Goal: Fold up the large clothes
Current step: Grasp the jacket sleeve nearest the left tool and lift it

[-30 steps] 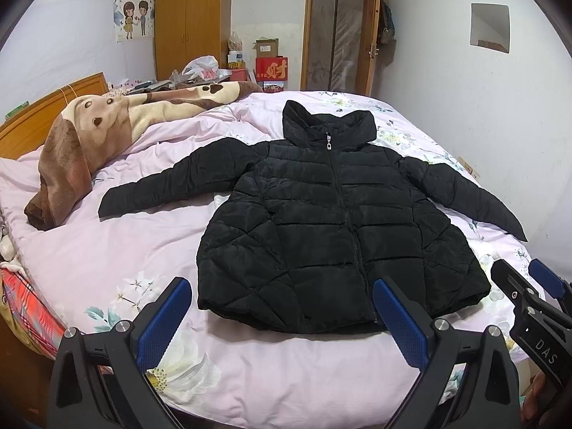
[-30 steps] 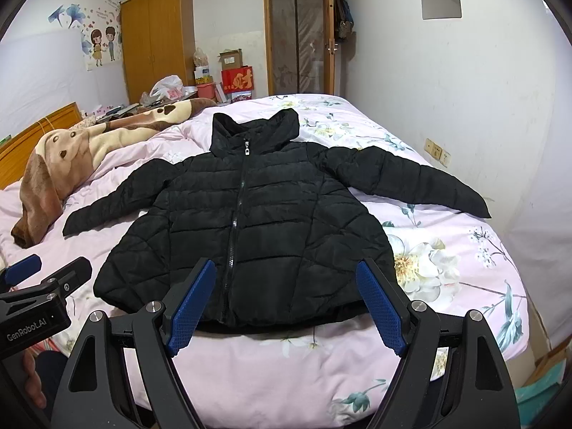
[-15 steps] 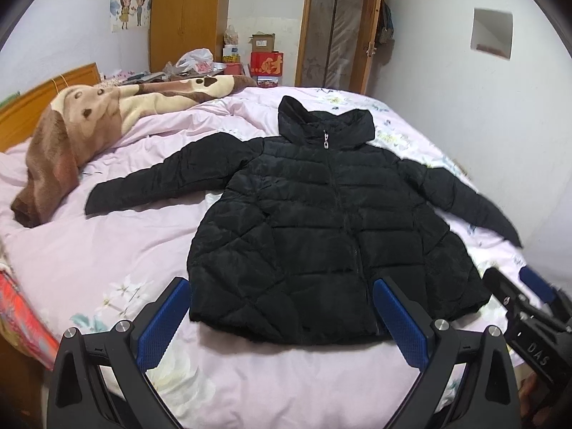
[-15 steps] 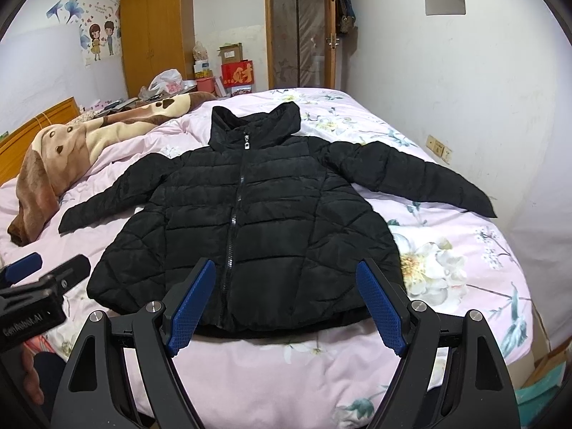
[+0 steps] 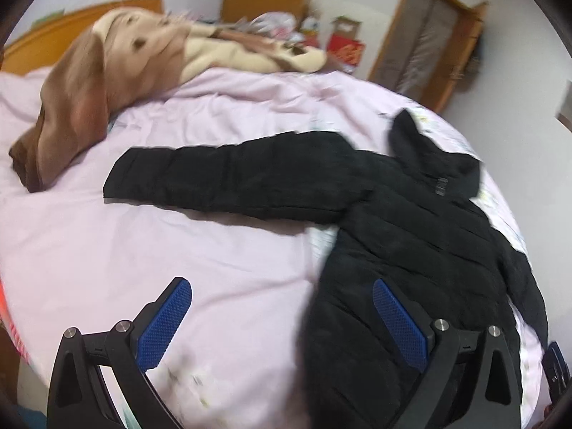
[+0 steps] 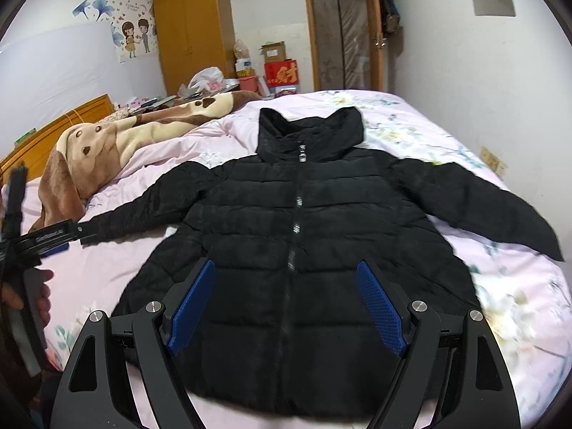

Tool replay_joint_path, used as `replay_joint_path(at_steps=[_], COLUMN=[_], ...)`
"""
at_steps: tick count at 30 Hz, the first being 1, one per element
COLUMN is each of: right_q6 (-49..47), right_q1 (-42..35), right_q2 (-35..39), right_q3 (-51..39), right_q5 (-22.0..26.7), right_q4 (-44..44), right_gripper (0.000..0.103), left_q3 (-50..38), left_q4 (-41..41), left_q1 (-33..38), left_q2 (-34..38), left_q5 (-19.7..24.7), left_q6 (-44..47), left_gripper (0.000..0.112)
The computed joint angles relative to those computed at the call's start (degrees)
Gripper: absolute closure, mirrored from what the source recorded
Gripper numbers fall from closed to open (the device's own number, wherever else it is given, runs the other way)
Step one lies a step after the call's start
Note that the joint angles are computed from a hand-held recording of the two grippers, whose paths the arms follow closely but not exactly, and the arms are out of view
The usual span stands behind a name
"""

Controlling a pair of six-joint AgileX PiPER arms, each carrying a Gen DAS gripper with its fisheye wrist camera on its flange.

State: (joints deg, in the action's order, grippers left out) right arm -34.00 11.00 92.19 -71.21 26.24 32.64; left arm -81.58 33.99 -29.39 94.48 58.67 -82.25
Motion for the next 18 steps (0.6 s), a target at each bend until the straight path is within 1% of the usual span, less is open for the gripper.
replay_joint_path(at_steps=[1, 2, 3, 5, 7, 9, 10, 11, 13, 15, 16, 18], right_q6=[1.19, 3.14, 4.20, 6.26, 6.80, 7.97, 8.16, 8.81, 9.32, 10.04, 9.94, 9.43], right_q1=[0.83, 2.01, 2.65, 4.02, 5.13, 6.35, 6.87, 7.36, 8.46, 9.37, 9.68, 10.46], right_q2=[1.72, 3.95, 5.38, 8.81, 11.58, 14.28, 15.73, 16.71, 18.79, 20.71, 21.35, 22.69], right_q3=[-1.78, -4.21, -5.84, -9.72, -12.60, -15.44, -16.88, -17.90, -19.80, -21.78, -22.41, -23.59], right_q5=[-0.15, -0.30, -0.20, 0.28, 0.35, 0.45, 0.62, 0.67, 0.82, 1.57, 1.89, 2.03], right_q4=[-1.08, -3.00, -4.07, -6.19, -7.17, -8.67, -9.14, -9.93, -10.94, -12.22, -12.46, -12.67], right_gripper=[0.022, 0.022, 0.022, 0.022, 0.022, 0.022, 0.022, 0.022, 0.022, 0.022, 0.022, 0.022], left_q3=[1.10, 2.67, 4.90, 6.61, 9.94, 10.92, 12.07, 12.21, 13.38, 13.80, 14.65, 15.65], left_q4=[-0.81, -2.36, -4.80, -7.79, -9.83, -11.43, -12.36, -15.03, -20.10, -20.20, -20.73, -19.98], left_q1=[2.40, 5.34, 8.94, 13.79, 19.15, 23.01, 25.01, 27.21, 30.90, 32.50, 33.60, 35.05], left_q2=[0.06, -0.08, -0.49, -0.06, 0.20, 2.06, 2.77, 4.24, 6.40, 8.12, 9.06, 10.04], left_q5=[-1.60, -4.73, -9.30, -13.12, -20.53, -24.34, -27.00, -28.10, -32.69, -34.13, -36.42, -39.18], left_q6=[0.64, 1.33, 2.20, 2.82, 2.96, 1.88, 1.31, 1.48, 4.05, 2.79, 2.10, -0.15], left_gripper=[0.010, 0.010, 0.010, 0.010, 0.010, 0.010, 0.010, 0.010, 0.010, 0.010, 0.010, 0.011])
